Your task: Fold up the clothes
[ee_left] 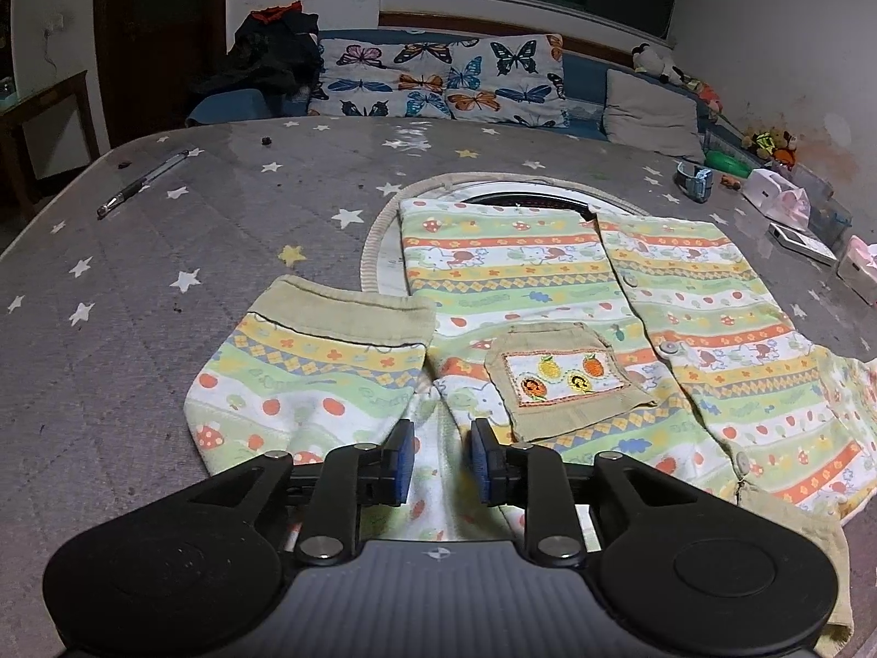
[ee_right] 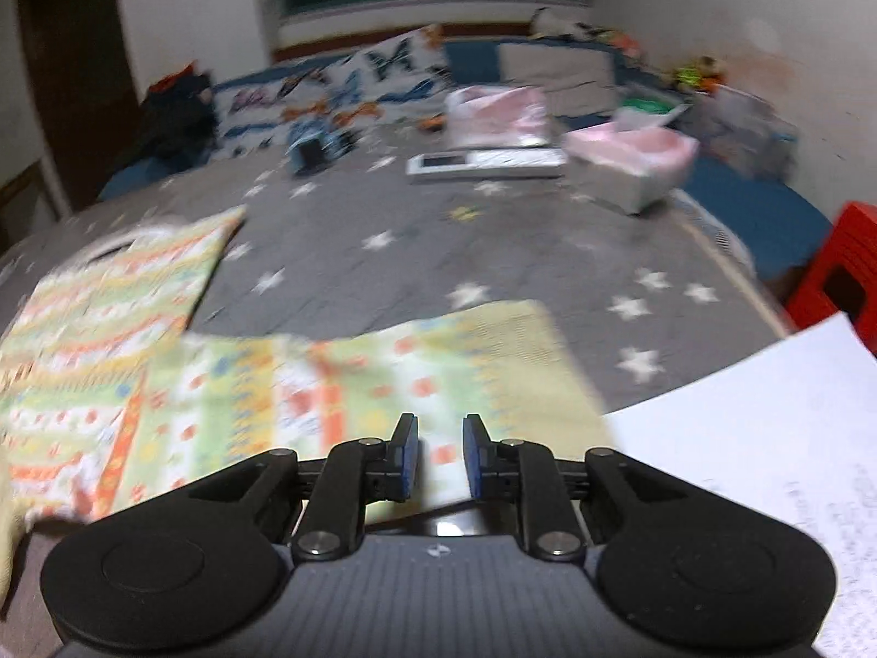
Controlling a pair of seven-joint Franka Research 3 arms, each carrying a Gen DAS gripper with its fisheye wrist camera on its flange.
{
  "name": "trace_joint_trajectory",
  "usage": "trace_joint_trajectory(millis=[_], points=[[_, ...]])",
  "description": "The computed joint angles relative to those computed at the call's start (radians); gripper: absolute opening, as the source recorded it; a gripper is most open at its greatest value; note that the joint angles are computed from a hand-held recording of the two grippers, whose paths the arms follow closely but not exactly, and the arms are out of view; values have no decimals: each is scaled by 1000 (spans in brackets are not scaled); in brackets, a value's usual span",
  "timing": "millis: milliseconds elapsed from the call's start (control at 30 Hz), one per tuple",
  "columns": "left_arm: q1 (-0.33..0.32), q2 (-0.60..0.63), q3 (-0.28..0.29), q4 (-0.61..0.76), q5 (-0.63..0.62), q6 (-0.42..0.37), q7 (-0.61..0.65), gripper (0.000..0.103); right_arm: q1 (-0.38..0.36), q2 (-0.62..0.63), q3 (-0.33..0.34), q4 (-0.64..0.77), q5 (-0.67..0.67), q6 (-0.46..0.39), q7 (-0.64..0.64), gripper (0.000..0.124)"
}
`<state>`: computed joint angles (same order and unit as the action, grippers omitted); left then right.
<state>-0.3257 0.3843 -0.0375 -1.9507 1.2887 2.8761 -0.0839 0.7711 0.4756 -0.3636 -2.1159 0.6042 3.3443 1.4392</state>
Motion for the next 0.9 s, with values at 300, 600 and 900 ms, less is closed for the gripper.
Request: trace_joint_trajectory(millis=[300, 600, 900], points=[[-7, -1, -6, 3, -14, -45, 25, 34, 40, 100, -84, 97, 8, -22, 1, 28], [-5, -1, -5, 1, -13, -44, 16, 38, -20, 205, -37, 261, -85, -59, 33, 31], [-15, -43, -8, -27, 97, -28, -27, 37, 10, 215, -85, 269, -158, -79, 149, 34]])
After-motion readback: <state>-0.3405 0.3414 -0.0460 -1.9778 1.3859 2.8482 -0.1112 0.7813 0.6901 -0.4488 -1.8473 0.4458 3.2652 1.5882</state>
